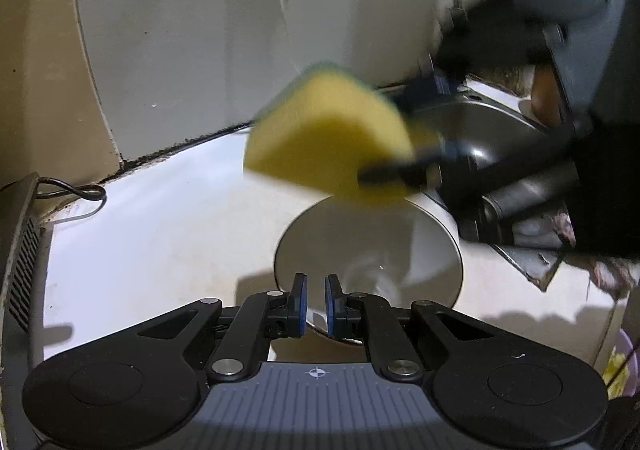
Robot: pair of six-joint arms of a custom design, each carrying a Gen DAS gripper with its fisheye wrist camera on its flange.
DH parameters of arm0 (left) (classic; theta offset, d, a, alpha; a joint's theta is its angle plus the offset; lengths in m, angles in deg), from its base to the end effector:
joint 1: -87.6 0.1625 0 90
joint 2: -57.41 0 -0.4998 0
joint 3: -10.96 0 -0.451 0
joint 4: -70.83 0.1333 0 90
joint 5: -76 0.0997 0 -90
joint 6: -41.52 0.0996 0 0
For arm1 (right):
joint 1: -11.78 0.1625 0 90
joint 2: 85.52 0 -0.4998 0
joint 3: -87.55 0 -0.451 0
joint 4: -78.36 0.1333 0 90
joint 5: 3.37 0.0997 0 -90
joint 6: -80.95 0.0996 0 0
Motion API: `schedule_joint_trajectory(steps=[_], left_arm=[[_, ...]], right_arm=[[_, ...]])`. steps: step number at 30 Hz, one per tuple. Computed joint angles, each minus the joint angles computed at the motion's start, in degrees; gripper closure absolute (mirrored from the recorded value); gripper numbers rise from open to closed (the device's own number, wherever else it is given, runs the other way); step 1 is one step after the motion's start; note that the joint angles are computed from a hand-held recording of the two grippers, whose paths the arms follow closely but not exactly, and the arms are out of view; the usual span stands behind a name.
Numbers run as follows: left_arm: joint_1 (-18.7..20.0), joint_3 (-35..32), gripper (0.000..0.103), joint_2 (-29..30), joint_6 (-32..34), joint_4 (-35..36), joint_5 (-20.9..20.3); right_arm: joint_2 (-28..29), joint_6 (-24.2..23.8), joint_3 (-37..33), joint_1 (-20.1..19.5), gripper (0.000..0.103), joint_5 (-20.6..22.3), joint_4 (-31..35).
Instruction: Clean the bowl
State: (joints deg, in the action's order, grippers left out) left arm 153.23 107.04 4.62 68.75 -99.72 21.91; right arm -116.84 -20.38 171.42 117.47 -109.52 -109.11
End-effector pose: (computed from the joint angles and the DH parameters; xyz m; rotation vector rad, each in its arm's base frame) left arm -0.1384 -0.7702 0.2475 0.8063 2.2686 -0.7872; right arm 0.3287 -0.7795 0.0669 1.9463 -1.3550 0.4896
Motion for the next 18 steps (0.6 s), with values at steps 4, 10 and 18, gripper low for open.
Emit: schedule_joint_trajectory(steps=[4,10,18], left_arm=[[-0.06,0.29,0.092,0.05,0.58,-0.14,-0.09],[0.19,0.53,0.092,-0.07,0.61,-0.65,-0.91],[0.54,1.49,0.092,-1.02,1.61,-0.66,-2.54]], right_arm=[[0.6,-20.91,1.59,0.21,0.072,-3.96,-2.99],[-3.18,-19.88,4.03,1.8,0.071,-12.07,6.88],[-1.42,-17.97,0.97,3.0,0.071,-12.73,5.09]])
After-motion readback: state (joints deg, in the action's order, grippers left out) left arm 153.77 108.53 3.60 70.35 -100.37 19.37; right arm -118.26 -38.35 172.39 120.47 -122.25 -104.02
